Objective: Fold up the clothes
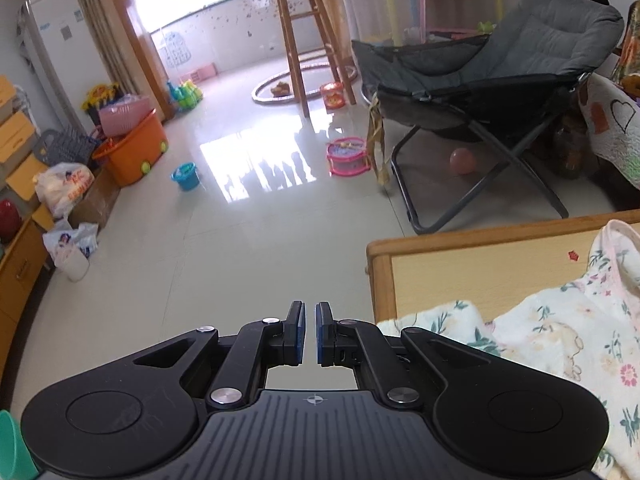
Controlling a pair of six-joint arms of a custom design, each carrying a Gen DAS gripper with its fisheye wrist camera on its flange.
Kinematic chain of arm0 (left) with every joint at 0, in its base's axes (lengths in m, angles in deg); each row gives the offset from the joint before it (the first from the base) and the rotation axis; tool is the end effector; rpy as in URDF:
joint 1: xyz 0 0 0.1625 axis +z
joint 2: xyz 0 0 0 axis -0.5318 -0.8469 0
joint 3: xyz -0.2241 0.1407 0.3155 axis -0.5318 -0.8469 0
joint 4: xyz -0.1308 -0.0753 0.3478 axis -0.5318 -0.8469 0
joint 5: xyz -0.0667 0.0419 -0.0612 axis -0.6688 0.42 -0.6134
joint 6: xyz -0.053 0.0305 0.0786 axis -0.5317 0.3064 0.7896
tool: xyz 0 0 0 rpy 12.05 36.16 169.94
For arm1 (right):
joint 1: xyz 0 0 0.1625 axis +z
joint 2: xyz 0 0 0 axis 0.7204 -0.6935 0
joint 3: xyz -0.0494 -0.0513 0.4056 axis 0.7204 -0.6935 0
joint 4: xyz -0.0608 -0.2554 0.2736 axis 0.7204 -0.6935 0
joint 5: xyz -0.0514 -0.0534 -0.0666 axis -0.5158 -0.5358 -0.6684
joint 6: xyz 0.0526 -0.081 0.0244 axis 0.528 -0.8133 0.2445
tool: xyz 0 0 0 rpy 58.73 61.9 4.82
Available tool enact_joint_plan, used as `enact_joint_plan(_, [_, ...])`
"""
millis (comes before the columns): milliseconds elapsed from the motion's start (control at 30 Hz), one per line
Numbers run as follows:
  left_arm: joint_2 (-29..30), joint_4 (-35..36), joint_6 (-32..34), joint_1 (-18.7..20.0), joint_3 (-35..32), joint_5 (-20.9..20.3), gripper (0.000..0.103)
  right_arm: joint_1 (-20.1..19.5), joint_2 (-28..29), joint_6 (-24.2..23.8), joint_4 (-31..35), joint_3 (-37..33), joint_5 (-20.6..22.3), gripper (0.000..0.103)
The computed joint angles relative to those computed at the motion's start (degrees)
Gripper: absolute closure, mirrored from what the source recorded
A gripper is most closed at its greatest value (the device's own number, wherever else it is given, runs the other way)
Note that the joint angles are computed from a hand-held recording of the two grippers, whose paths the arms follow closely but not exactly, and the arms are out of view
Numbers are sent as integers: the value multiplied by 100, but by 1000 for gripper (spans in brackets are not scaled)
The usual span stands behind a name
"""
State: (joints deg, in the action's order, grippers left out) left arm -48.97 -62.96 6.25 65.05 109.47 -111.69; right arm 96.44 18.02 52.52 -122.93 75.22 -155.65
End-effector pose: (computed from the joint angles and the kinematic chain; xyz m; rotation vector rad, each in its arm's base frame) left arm -0.1564 -0.3693 0.5894 0.2562 1.9707 -0.8363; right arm 0.4629 -0.2778 0.1967 0.4984 -2.3118 0.5059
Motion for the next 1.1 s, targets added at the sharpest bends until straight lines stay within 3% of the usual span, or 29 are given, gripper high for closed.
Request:
enact_joint_plan(100, [-148, -573, 302, 73, 247, -189, 96, 2, 15, 25, 65, -33, -20, 63])
enact_joint_plan(200, [-372, -1313, 707, 123, 637, -497, 85, 6, 19, 47, 112, -52, -44, 63])
enact_joint_plan(267, [-493, -1747, 926, 165, 894, -678, 85, 12, 14, 53, 118, -54, -57, 63])
enact_joint_plan(467, [-479, -1396, 274, 94, 1053, -851, 85, 16, -46, 17, -45, -11, -116, 63])
enact_joint_plan(533, [-636, -1916, 429, 26, 1177, -1184, 78, 17, -87, 8, -94, 2, -171, 63])
enact_joint_plan(567, [-750, -2109, 376, -64, 1283, -1316, 74, 17, -110, 29, -91, 1, -206, 63])
enact_joint_plan(633, [-977, -2288, 80, -314, 1496, -1510, 52, 8, -169, 75, -69, -6, -247, 63])
enact_joint_plan(700, [-1122, -2229, -141, -591, 1661, -1712, 48, -3, -232, 119, -56, -13, -245, 63])
enact_joint_plan(1100, [-1877, -2054, -616, -2117, 2686, -2842, 47, 52, -384, 569, 289, -76, -596, 63])
